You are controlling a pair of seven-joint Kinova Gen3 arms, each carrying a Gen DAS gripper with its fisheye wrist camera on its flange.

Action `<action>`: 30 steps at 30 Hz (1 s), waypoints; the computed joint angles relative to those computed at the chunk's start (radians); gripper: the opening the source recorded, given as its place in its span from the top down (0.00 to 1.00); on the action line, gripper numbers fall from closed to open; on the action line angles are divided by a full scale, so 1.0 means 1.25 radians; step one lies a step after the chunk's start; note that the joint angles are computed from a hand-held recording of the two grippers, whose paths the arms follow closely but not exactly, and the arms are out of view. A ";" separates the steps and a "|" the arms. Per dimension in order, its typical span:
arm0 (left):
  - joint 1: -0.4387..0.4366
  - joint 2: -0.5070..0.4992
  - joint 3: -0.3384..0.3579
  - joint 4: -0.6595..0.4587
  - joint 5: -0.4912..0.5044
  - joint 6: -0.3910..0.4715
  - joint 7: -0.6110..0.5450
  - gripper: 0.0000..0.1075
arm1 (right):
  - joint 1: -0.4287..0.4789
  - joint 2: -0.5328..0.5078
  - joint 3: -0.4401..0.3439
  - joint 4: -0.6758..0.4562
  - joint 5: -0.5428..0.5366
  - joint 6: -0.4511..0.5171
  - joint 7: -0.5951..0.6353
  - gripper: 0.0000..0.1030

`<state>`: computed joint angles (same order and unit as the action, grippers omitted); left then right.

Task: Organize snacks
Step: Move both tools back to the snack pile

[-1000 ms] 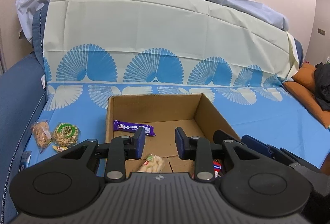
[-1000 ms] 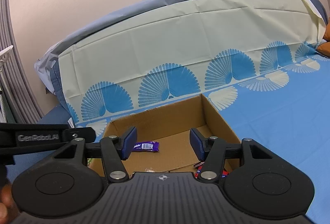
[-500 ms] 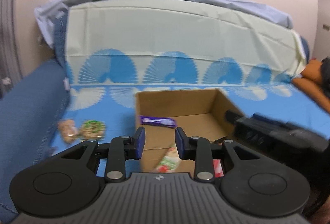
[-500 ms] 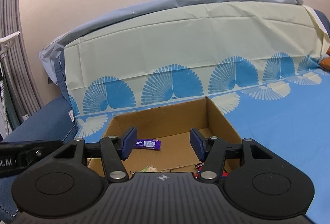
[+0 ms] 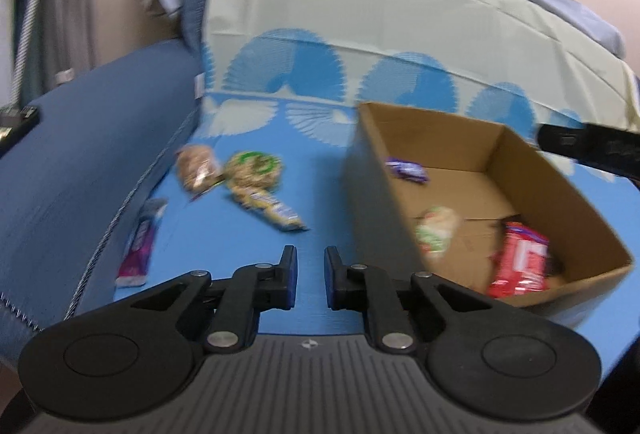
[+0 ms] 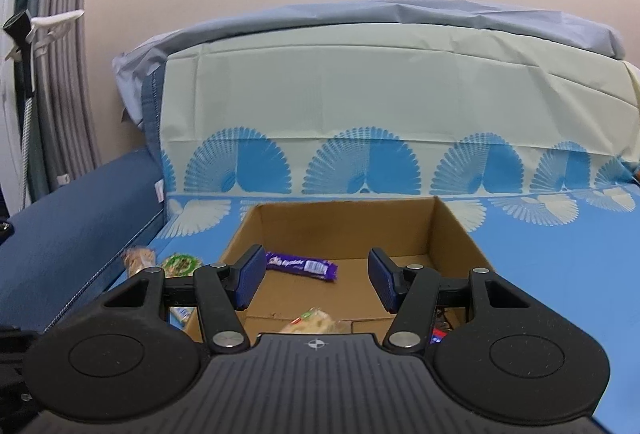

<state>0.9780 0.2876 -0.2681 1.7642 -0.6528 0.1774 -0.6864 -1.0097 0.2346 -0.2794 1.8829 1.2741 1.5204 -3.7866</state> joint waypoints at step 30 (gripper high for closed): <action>-0.114 0.278 -0.018 -0.235 -0.131 0.226 0.244 0.48 | 0.346 0.224 -0.095 -0.444 -0.133 -0.420 0.553 0.26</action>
<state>0.8359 0.6351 -0.2908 1.4699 -0.8166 0.4597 -0.3817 -0.5777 0.5147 -0.3985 1.3274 1.1076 0.9958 -3.0957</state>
